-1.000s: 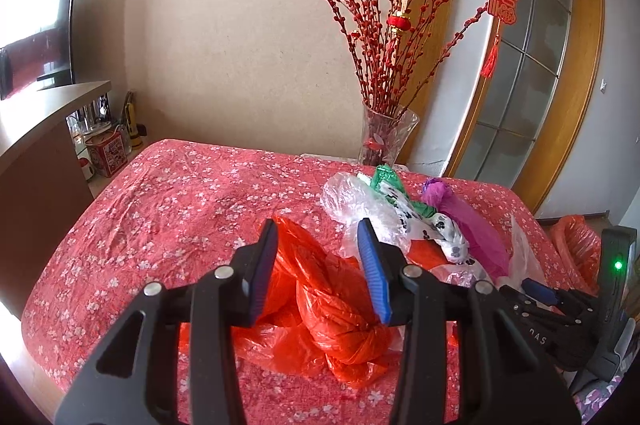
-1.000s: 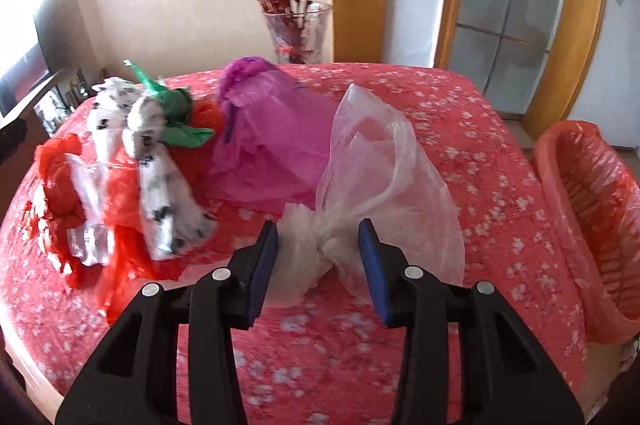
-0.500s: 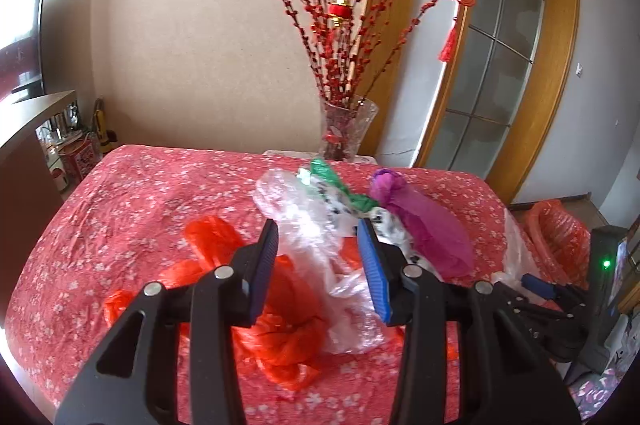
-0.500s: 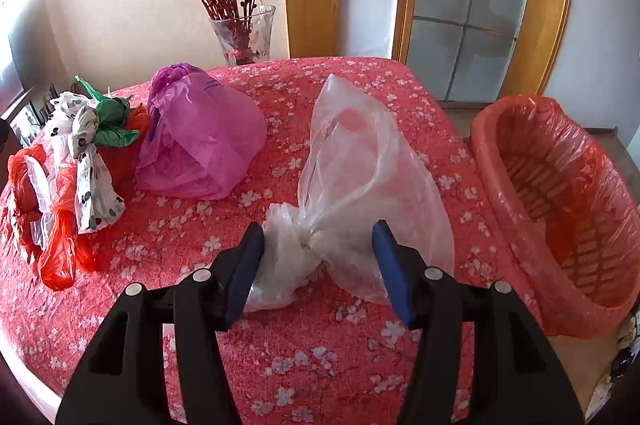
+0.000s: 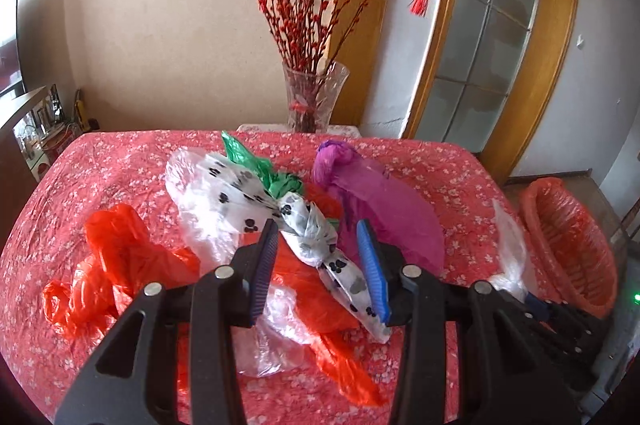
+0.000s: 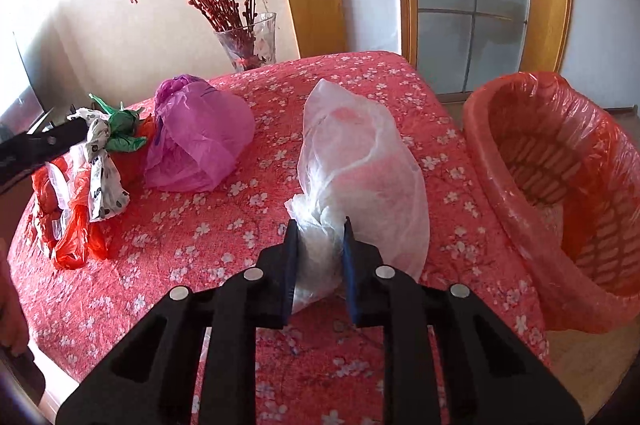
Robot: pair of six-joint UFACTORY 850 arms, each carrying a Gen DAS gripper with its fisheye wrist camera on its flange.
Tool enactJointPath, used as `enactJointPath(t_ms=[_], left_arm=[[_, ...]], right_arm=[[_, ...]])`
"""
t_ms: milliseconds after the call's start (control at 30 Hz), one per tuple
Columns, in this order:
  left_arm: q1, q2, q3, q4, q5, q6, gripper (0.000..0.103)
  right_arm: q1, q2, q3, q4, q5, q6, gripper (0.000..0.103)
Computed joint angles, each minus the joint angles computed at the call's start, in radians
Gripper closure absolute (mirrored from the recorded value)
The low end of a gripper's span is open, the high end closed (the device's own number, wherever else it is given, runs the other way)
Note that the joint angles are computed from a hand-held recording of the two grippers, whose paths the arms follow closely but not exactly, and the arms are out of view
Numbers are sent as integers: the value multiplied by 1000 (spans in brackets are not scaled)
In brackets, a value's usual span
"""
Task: Collect trash
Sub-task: 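Grasp the clear bag with the right tool while the left tool grasps the white paw-print bag, then carry both bags to the orange basket and release them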
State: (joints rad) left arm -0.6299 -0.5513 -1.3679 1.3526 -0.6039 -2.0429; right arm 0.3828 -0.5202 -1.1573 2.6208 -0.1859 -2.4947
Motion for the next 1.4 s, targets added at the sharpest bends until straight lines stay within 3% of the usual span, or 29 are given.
enactJointPath(t_ms=[167, 233, 367, 700, 800, 1067, 1400], left_arm=[[-12, -86, -114, -149, -108, 169, 64], [-11, -121, -159, -213, -159, 235, 74], [3, -144, -180, -261, -182, 259, 82], [8, -12, 4, 36, 24, -47, 88], [4, 4, 14, 87, 55, -92, 88], [-20, 16, -7, 164, 89, -123, 88], [-39, -54, -125, 163, 149, -54, 87]], right_arm=[[-21, -2, 5, -184, -41, 183, 82], [-31, -4, 4, -270, -64, 271, 82], [-52, -9, 2, -398, -111, 403, 82], [-91, 7, 19, -431, -151, 448, 82], [-98, 16, 23, -432, -163, 447, 82], [-110, 43, 26, -374, -178, 385, 82], [-145, 73, 34, -243, -169, 263, 82]])
